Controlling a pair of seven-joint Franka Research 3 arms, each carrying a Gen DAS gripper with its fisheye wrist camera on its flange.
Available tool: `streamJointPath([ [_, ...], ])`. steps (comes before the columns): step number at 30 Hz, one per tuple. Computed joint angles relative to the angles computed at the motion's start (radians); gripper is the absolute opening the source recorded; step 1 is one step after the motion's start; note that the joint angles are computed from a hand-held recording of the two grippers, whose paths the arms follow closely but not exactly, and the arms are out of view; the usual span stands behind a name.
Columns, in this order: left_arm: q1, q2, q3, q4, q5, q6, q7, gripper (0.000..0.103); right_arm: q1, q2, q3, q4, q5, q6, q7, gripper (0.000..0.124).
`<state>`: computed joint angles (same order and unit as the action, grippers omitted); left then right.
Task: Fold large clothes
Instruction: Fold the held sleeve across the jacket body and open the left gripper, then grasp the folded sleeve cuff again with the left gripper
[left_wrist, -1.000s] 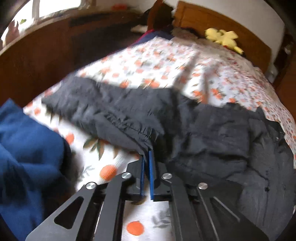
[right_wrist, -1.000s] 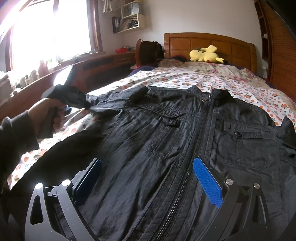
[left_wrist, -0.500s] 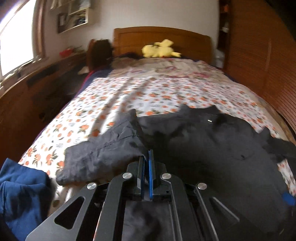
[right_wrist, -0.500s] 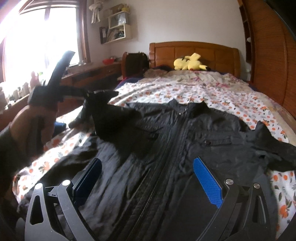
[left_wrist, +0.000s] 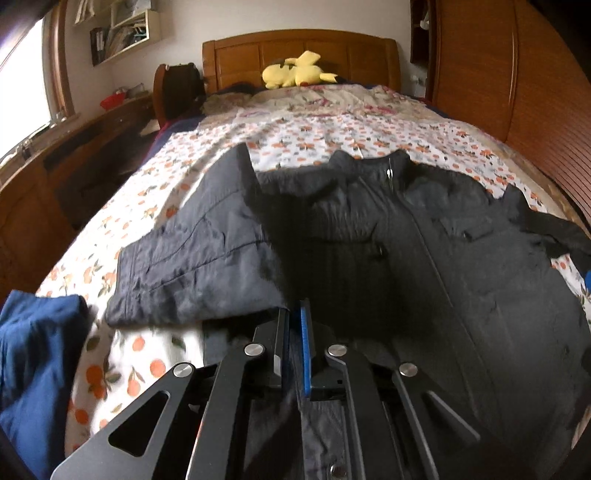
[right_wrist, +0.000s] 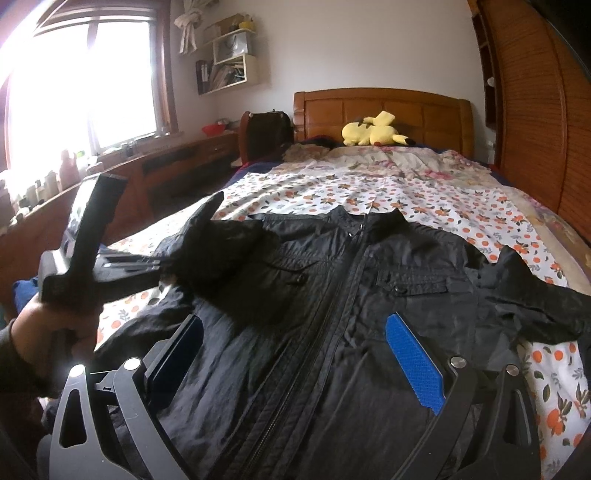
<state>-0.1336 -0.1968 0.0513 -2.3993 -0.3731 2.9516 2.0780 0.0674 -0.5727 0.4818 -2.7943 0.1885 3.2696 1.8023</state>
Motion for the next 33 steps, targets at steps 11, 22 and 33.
streamJointPath([
  [11, -0.057, -0.128, 0.109, -0.09, -0.11, -0.021, 0.145, 0.07, 0.003, 0.078, 0.021, 0.031, 0.001, 0.024, -0.028, 0.096],
  [22, 0.121, 0.08, 0.076, 0.067, 0.015, 0.019, 0.023, 0.073, -0.022, 0.113, 0.08, 0.041, 0.008, 0.026, -0.04, 0.096],
  [33, 0.308, 0.327, -0.017, 0.313, 0.002, -0.094, -0.073, 0.073, -0.056, 0.16, 0.115, 0.063, -0.01, 0.014, -0.044, 0.096],
])
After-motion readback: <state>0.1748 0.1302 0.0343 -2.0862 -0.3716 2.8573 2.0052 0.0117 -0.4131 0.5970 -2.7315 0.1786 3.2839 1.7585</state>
